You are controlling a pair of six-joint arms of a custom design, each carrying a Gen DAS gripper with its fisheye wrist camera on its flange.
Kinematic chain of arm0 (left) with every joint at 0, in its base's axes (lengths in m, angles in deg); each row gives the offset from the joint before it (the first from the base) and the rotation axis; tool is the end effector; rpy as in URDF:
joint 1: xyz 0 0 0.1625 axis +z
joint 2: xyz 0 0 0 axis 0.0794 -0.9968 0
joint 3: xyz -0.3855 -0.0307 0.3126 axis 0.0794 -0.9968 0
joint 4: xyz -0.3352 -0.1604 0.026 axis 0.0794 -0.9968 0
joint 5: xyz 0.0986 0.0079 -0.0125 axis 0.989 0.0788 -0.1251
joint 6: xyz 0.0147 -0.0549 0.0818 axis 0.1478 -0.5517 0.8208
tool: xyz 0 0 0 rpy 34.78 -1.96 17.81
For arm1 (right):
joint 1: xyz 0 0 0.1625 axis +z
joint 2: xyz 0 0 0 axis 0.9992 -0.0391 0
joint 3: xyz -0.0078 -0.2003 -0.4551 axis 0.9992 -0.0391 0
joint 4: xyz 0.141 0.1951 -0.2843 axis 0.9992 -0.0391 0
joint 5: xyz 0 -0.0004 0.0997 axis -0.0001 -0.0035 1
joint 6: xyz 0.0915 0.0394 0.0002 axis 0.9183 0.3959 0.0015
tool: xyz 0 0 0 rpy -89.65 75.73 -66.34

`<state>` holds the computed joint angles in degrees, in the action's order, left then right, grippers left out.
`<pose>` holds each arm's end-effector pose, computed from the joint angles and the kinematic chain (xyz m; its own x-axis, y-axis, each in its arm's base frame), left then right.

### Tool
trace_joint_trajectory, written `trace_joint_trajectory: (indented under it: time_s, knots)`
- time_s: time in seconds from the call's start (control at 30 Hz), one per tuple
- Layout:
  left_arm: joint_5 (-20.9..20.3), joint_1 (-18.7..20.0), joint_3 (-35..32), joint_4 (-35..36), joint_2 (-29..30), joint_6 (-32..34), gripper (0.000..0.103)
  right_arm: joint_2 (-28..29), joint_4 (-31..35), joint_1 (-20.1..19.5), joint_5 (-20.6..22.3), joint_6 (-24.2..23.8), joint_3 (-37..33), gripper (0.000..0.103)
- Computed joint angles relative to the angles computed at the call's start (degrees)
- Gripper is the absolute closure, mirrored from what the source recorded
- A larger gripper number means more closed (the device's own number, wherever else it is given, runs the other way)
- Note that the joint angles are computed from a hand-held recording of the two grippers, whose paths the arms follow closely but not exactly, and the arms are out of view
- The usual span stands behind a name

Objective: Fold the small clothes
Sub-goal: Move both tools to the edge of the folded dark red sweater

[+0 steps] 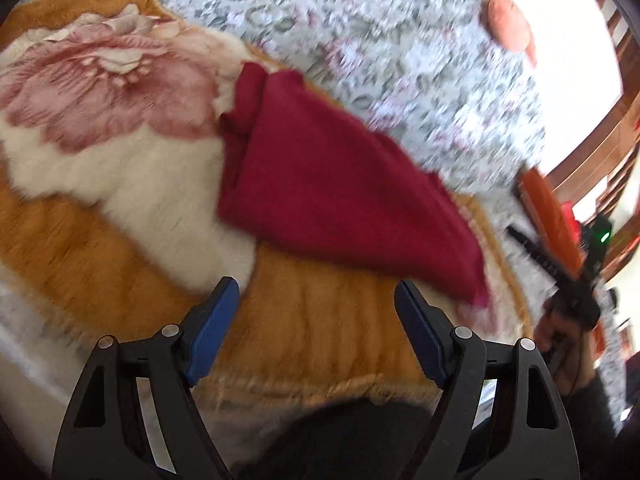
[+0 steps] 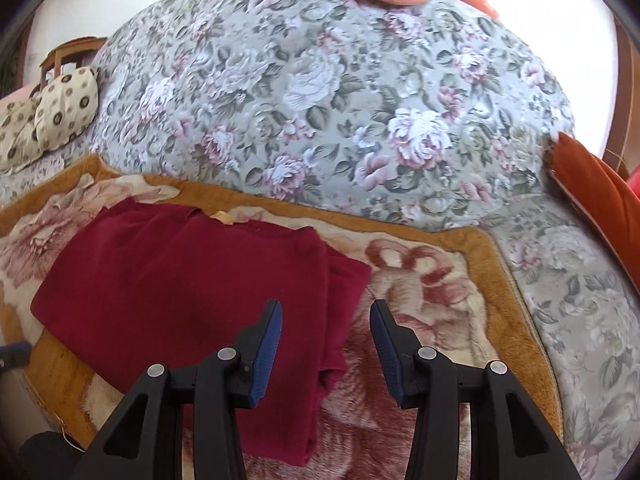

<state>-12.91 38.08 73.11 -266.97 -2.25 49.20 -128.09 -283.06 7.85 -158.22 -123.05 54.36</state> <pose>-0.3567 -0.5585 0.1250 -0.9518 0.2744 -0.1373 0.3057 0.8112 -0.4985 0.1173 -0.5214 0.4241 -0.5348 0.3626 0.7632 -0.5923 0.4833 -0.6446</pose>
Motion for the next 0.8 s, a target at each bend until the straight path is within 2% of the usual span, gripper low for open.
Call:
trace_joint_trajectory:
  time_s: [0.07, 0.13, 0.23, 0.4, 0.43, 0.53, 0.63, 0.73, 0.77, 0.8]
  knots:
    - [-1.4, 1.4, -1.8, -0.8, 1.1, -1.0, 0.023, 0.4, 0.8, -0.1, 0.1, 0.1, -0.5, 0.059]
    - [-2.4, 2.1, -3.3, -3.2, 2.3, -0.4, 0.016, 0.6, 0.7, -0.1, 0.2, -0.3, -0.7, 0.059]
    - [-0.7, 2.3, -6.0, -2.6, 3.5, 0.6, 0.016, 0.9, 1.1, 0.0, 0.1, -0.2, -1.0, 0.059]
    - [0.1, 2.7, -6.9, -5.3, 4.1, -3.2, 0.017, 1.9, 0.5, 0.2, -0.5, -2.4, -1.8, 0.059]
    - [0.6, 2.7, -6.6, -5.8, 4.0, -3.6, 0.017, 2.1, 0.3, 0.3, -0.4, -2.7, -1.8, 0.059]
    - [6.7, 1.7, -5.2, -9.8, 4.2, -4.7, 0.017, 2.3, -0.2, 0.4, -0.3, -3.5, -1.9, 0.059]
    - [3.4, 2.5, -5.8, -9.6, 4.7, -5.3, 0.018, 2.3, 0.0, 0.3, -0.3, -3.4, -2.0, 0.059]
    - [-4.7, 3.3, -7.0, -7.5, 4.9, -2.4, 0.018, 2.4, 0.4, 0.3, -0.6, -3.0, -2.1, 0.059]
    - [-5.0, 3.2, -7.1, -7.2, 4.8, -1.6, 0.018, 2.4, 0.5, 0.3, -0.7, -3.1, -2.2, 0.059]
    - [-3.4, 2.9, -7.1, -7.5, 4.7, -0.1, 0.018, 2.6, 0.3, 0.4, -0.8, -3.5, -2.2, 0.059]
